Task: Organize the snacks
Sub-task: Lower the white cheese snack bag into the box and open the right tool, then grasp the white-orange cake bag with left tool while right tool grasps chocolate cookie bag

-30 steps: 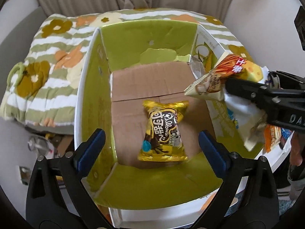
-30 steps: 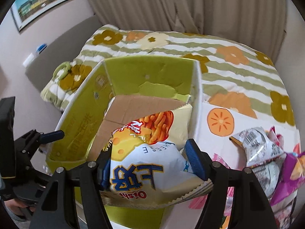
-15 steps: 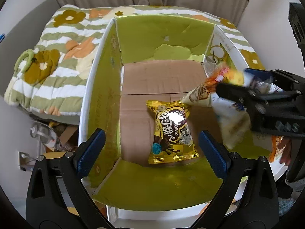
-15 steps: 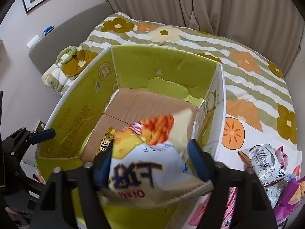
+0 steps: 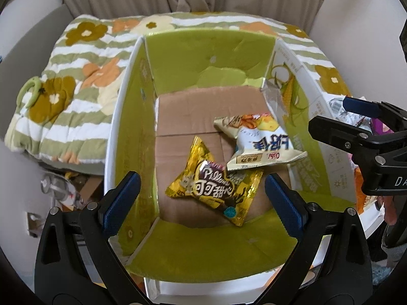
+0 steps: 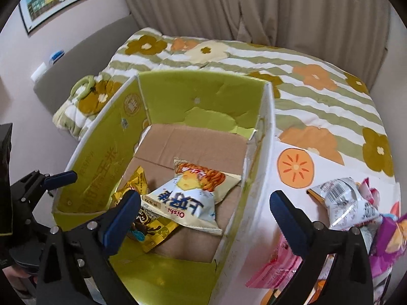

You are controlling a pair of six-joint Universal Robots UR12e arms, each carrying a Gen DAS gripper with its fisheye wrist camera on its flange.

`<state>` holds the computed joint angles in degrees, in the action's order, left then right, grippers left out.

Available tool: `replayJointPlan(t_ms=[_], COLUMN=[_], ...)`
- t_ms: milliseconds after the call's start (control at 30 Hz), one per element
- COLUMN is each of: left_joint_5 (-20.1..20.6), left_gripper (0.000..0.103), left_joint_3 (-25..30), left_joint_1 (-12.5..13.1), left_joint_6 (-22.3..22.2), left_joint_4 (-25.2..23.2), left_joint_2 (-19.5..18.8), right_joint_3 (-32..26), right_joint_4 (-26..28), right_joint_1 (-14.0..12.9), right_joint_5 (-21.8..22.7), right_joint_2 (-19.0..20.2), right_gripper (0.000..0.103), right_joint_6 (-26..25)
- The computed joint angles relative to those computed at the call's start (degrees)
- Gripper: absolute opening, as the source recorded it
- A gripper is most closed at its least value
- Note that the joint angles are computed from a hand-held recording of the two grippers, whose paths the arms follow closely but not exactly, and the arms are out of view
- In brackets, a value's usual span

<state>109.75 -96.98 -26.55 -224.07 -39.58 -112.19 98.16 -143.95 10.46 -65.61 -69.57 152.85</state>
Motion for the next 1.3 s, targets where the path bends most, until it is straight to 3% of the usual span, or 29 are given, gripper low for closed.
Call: replayJointPlan(t_ms=[267,667,833,967,1300], left_joint_5=[3.5,14.9,16.6,17.2,17.7], left_gripper=[0.097,0.097,0.097,0.097,0.097], left_joint_3=[-0.7,-0.3,2.1,5.5,18.0], left_joint_1=[-1.3,-5.8,-7.9,-10.1,-14.7], left_joint_6=[0.7,2.8,3.5,2.8,-2.5], left_joint_4=[2.1,7.6,9.9,9.7,2.4], left_joint_2=[2.0,4.3,3.0,0.5,-7.9], right_joint_3=[3.4,10.4,13.9,16.1,18.8], right_joint_4=[-5.6,-17.3,-22.3,-23.5,-21.6], right_joint_1=[-1.8,-5.1,-7.5,-11.0,-21.3], right_joint_5=[2.9,1.9,-1.0,0.1,7.4], right_joint_2=[-3.5,-10.7,-13.9,-16.0,-18.3], right_gripper=[0.101,0.101,0.101,0.101,0.101], right_joint_6=[4.9,13.3,14.3,13.7,9.3])
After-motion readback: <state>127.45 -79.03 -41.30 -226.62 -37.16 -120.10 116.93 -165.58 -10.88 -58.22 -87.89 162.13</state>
